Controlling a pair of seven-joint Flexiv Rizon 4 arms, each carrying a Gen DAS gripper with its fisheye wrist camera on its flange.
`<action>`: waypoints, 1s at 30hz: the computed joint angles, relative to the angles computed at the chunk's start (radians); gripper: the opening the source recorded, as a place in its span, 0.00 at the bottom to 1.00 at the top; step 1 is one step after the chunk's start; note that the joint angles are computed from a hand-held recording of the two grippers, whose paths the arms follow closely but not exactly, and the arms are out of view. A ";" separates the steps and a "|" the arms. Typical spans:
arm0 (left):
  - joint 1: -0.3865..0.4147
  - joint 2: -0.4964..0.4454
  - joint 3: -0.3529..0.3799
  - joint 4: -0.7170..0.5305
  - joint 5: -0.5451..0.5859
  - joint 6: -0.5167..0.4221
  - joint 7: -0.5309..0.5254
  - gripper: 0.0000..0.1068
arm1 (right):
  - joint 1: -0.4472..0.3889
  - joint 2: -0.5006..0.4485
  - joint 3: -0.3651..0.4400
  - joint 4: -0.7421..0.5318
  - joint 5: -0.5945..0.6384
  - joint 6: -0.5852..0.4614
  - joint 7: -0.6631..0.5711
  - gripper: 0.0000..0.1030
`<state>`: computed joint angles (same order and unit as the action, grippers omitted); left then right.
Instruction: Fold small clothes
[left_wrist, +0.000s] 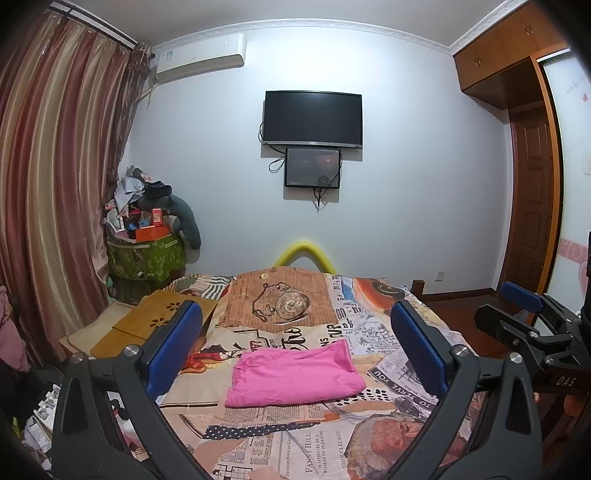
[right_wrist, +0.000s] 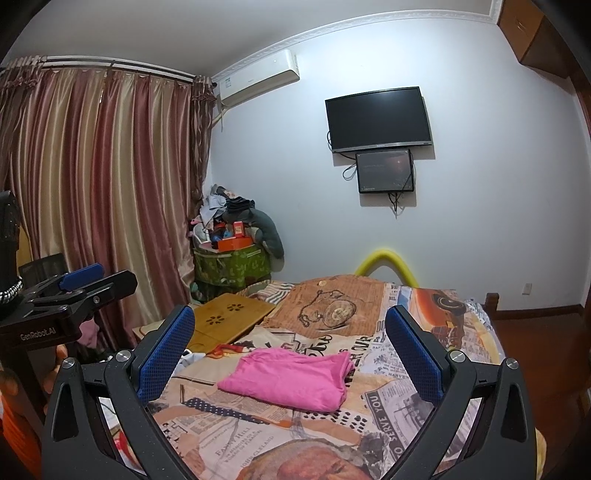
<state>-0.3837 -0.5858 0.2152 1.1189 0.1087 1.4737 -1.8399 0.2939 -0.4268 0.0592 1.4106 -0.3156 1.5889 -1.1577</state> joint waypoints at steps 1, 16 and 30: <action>0.005 0.001 -0.008 0.001 -0.002 -0.001 0.006 0.96 | 0.000 0.000 0.000 -0.001 0.001 -0.002 0.001 0.99; 0.037 0.002 -0.071 0.015 -0.055 0.006 0.085 0.96 | 0.009 0.004 -0.011 0.004 -0.003 -0.001 0.010 1.00; 0.058 -0.005 -0.123 0.020 -0.116 -0.001 0.158 0.96 | 0.014 0.006 -0.021 0.005 -0.017 -0.005 0.032 1.00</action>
